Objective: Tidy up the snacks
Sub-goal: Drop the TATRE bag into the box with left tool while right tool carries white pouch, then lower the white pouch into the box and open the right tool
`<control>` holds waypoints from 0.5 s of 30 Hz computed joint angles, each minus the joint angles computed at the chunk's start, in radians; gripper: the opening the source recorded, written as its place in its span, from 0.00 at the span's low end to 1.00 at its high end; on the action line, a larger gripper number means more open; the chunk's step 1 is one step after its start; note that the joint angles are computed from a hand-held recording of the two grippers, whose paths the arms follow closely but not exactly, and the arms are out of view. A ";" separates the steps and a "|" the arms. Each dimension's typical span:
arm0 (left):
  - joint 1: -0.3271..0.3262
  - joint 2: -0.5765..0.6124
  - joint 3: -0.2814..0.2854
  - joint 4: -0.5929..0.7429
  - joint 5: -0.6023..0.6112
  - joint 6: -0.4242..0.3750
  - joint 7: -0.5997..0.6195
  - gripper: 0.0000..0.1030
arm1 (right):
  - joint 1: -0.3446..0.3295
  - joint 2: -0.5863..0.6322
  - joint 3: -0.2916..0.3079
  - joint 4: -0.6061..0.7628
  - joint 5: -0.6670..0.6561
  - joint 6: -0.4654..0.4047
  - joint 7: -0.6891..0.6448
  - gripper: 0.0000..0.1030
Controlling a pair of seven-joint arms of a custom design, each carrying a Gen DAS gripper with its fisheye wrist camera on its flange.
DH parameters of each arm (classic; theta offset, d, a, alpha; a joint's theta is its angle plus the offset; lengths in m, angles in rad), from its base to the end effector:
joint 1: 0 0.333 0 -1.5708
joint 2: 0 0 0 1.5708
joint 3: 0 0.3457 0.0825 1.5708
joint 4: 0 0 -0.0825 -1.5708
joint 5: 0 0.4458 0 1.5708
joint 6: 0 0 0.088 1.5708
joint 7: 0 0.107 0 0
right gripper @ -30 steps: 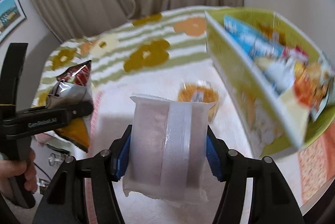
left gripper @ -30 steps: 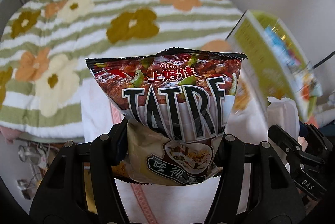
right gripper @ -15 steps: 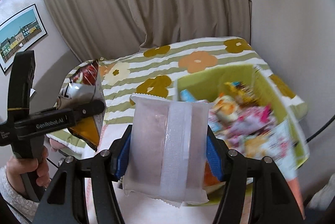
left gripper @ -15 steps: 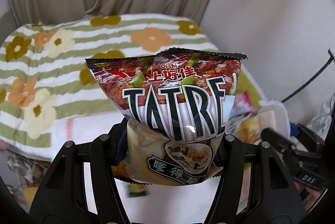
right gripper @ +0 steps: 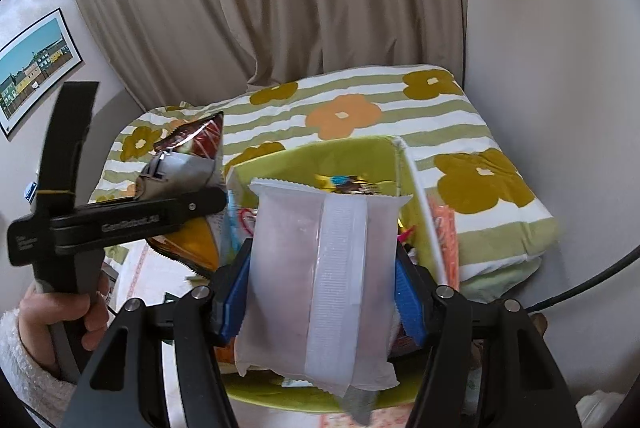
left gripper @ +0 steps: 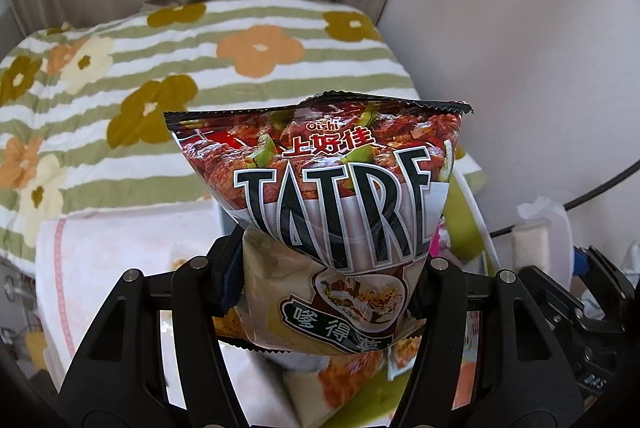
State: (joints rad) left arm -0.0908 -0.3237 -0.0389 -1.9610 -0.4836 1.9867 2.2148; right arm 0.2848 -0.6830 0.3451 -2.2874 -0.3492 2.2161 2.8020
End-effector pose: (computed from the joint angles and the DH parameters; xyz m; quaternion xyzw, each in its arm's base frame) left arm 0.5298 -0.1015 0.6759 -0.4243 0.8603 -0.2809 0.0320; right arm 0.3392 0.2838 0.6674 -0.4802 0.7904 -0.2320 0.3014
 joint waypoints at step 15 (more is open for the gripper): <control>-0.006 0.015 -0.012 -0.012 0.011 0.001 0.007 0.99 | 0.002 -0.035 -0.041 -0.071 0.076 0.022 -0.011 0.57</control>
State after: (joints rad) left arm -0.0967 -0.3086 -0.0505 -1.9734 -0.4729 1.9878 2.2218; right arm 0.2864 -0.7175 0.3040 -2.3582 -0.2727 2.2380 2.7907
